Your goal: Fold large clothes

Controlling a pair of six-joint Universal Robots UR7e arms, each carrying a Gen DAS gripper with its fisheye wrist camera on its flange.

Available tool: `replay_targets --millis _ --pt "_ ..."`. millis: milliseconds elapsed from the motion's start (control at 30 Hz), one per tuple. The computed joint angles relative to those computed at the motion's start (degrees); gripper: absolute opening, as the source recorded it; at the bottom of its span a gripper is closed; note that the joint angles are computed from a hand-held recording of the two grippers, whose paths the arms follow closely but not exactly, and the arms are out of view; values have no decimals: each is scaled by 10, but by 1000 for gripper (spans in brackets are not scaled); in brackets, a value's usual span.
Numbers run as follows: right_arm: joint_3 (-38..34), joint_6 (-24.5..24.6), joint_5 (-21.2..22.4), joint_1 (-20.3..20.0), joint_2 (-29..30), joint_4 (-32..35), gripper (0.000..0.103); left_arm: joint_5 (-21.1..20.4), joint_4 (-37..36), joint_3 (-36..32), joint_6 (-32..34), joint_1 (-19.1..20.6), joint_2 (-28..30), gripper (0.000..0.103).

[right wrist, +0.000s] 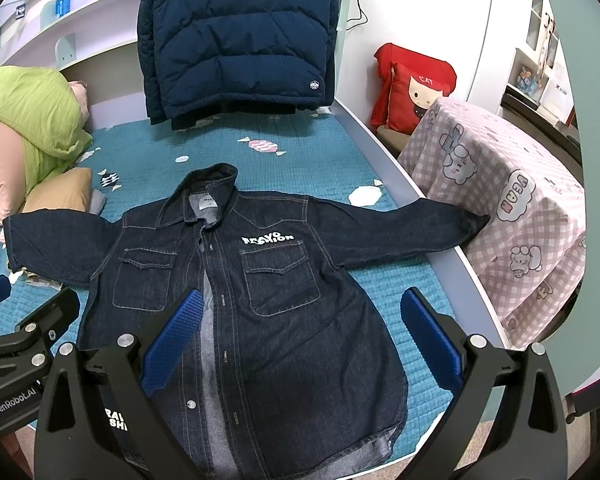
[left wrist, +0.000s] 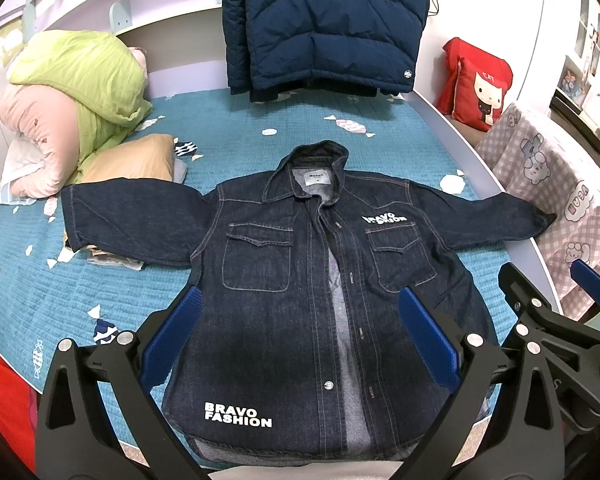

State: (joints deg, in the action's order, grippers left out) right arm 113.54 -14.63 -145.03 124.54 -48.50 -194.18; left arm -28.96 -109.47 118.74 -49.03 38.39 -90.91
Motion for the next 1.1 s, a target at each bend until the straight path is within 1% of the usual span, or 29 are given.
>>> replay_targets --millis 167,367,500,533,667,800,933,1100 --pt "-3 6 -2 -2 1 9 96 -8 -36 11 28 -1 -1 98" --pt "0 5 1 -2 2 8 96 -9 -39 11 27 0 -1 98" --pt "-6 12 3 -3 4 25 96 -12 -35 3 27 8 -1 98" --pt "-15 19 3 -1 6 42 96 -12 -32 2 25 10 -1 98" --pt "-29 33 9 -1 14 70 96 -16 -28 -2 26 20 -8 98" --pt "-47 60 14 0 27 116 96 -27 -7 -5 13 36 -19 98" --pt "-67 75 34 -1 42 163 96 -35 7 -8 2 56 -33 98" --pt "-103 92 68 -3 67 215 96 -43 31 -15 -12 84 -52 98"
